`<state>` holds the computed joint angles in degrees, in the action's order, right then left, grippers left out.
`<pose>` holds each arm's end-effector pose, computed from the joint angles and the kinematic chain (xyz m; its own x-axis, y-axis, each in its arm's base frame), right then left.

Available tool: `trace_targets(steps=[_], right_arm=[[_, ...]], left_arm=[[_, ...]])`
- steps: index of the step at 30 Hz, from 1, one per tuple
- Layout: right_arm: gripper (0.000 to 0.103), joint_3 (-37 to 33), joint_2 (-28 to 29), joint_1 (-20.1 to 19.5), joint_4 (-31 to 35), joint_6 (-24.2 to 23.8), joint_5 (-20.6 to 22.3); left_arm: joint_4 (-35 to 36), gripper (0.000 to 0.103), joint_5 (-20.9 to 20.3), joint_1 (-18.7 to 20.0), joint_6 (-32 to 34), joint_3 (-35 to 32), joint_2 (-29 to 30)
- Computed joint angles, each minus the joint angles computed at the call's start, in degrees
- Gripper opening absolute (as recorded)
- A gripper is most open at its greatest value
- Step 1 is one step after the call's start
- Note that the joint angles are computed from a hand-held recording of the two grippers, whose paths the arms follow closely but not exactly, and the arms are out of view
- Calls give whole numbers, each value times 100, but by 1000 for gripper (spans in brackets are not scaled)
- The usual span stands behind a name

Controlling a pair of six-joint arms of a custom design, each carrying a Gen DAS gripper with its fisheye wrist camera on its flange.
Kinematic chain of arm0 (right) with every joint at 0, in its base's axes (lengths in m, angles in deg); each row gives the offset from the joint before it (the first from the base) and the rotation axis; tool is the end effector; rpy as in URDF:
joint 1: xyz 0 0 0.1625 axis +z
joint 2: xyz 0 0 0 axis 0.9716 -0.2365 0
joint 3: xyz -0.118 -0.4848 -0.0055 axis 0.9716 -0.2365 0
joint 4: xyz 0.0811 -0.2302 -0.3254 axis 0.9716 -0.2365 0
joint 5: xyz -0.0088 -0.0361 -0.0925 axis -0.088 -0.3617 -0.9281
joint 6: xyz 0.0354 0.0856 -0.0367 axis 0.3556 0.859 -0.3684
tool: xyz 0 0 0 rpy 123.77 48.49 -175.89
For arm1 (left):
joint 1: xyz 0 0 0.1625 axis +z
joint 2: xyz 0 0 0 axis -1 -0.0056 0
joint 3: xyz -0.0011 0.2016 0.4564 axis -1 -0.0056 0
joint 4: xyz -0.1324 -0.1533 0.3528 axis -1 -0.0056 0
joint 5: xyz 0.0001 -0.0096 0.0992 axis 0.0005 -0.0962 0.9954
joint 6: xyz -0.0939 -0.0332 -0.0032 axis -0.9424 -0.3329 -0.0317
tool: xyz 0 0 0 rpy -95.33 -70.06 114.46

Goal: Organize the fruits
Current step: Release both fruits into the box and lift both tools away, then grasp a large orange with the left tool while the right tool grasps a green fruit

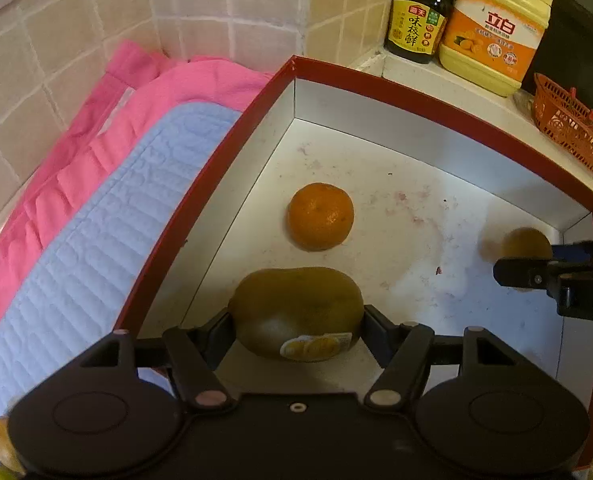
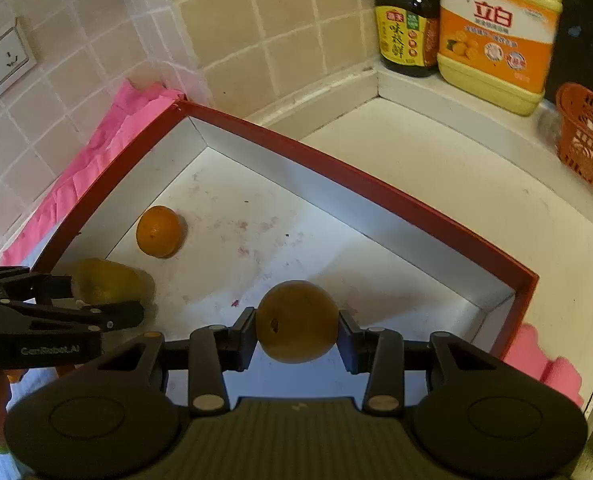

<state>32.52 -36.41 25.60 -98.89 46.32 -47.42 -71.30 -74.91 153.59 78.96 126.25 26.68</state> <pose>0.2250 -0.7259 0.1367 -0.8179 0.1342 0.5594 -0.2285 0.8166 -0.5300 -0.1808 -0.7999 0.1791 -0.6740 0.4460 -0.5890 0.6084 0.7873 -0.1001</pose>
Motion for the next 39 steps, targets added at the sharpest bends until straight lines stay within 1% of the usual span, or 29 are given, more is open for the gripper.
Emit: trace_targets(steps=[1, 3, 4, 6, 9, 13, 17, 20, 22, 23, 24, 25, 27, 29, 33, 36, 37, 39], right_arm=[[47, 24, -26, 4, 4, 65, -16], [49, 143, -113, -1, -153, 108, 120], [52, 209, -169, -2, -226, 127, 201], [55, 338, -273, 5, -410, 123, 345], [57, 582, -420, 29, -824, 174, 498], [57, 831, -596, 114, -1105, 343, 546], [58, 924, -669, 287, -1366, 219, 478], [60, 832, -629, 453, -1558, -25, 462], [64, 704, -570, 573, -1668, -192, 508], [64, 616, -530, 648, -1735, -315, 570], [67, 519, -480, 721, -1791, -430, 610], [73, 420, -433, 798, -1833, -561, 647], [80, 205, -306, 958, -1973, -860, 682], [84, -52, -142, 1144, -2224, -1249, 717], [98, -526, 147, 1446, -2539, -1754, 999], [102, -806, 317, 1634, -2564, -2006, 1284], [103, -876, 374, 1682, -2562, -2090, 1319], [103, -1040, 544, 1774, -2492, -2286, 1370]], left_arm=[[9, 81, -27, 2, -47, -3, -14], [23, 81, -103, 0, -134, 9, -65], [-28, 81, -115, -11, -154, 45, -98], [-239, 81, -68, -63, -159, 176, -192], [-638, 81, -146, -151, -46, 439, -415], [-1195, 81, -193, -249, 55, 867, -814], [-1621, 81, -280, -282, 49, 1269, -1305], [-1862, 81, -130, -340, 43, 1418, -1620], [-2155, 81, -17, -402, 88, 1547, -1856], [-2315, 81, 67, -439, 120, 1627, -1998], [-2464, 81, 153, -468, 175, 1700, -2125], [-2606, 81, 277, -514, 234, 1786, -2260], [-2907, 82, 654, -624, 397, 1950, -2533], [-3264, 85, 1015, -728, 656, 2095, -2783], [-4045, 87, 1621, -938, 1202, 2389, -3320], [-4542, 89, 1994, -1044, 1541, 2616, -3672], [-4682, 90, 2109, -1049, 1646, 2684, -3766], [-4932, 96, 2388, -1002, 1817, 2866, -3955]])
